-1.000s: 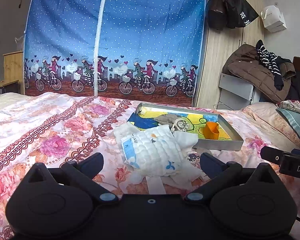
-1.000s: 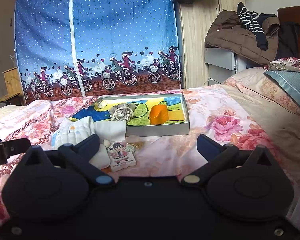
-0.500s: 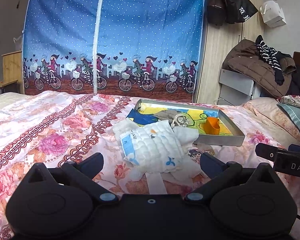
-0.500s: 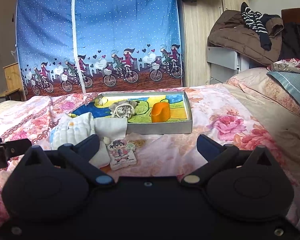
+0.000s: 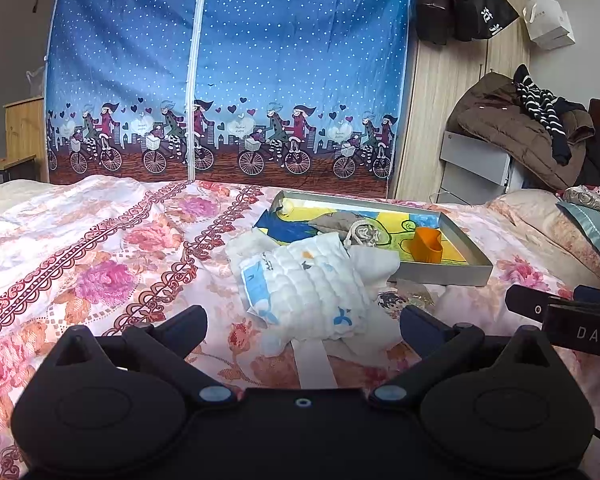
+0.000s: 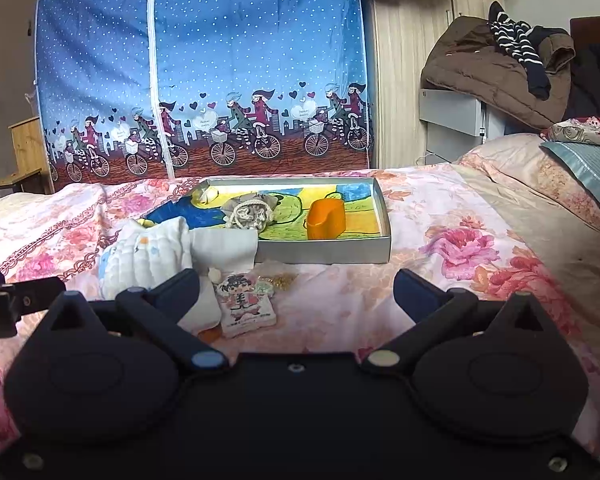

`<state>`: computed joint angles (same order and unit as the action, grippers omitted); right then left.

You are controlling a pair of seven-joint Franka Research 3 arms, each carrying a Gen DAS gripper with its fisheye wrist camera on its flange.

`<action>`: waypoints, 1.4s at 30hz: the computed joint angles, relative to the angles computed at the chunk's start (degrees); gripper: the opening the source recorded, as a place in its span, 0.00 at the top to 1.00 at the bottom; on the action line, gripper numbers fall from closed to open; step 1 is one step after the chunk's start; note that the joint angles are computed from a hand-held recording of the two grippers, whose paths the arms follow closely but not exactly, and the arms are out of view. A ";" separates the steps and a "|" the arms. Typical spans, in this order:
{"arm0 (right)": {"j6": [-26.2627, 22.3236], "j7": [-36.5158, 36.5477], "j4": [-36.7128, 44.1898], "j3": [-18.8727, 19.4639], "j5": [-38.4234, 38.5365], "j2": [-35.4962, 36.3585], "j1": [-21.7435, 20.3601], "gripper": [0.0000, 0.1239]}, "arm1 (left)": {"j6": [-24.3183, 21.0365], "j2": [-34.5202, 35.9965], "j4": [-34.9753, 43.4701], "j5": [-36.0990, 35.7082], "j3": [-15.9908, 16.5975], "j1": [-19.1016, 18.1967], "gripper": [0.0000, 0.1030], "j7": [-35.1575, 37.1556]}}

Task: Organize soft objects
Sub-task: 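Move the left tool to the white cloth while the right tool approaches the cartoon card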

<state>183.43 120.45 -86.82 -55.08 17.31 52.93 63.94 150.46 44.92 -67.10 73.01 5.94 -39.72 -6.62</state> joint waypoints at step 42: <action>-17.33 -12.57 26.06 30.98 -20.12 2.09 -27.08 0.17 | 5.94 9.20 10.02 -30.12 -2.91 5.61 0.07 25.53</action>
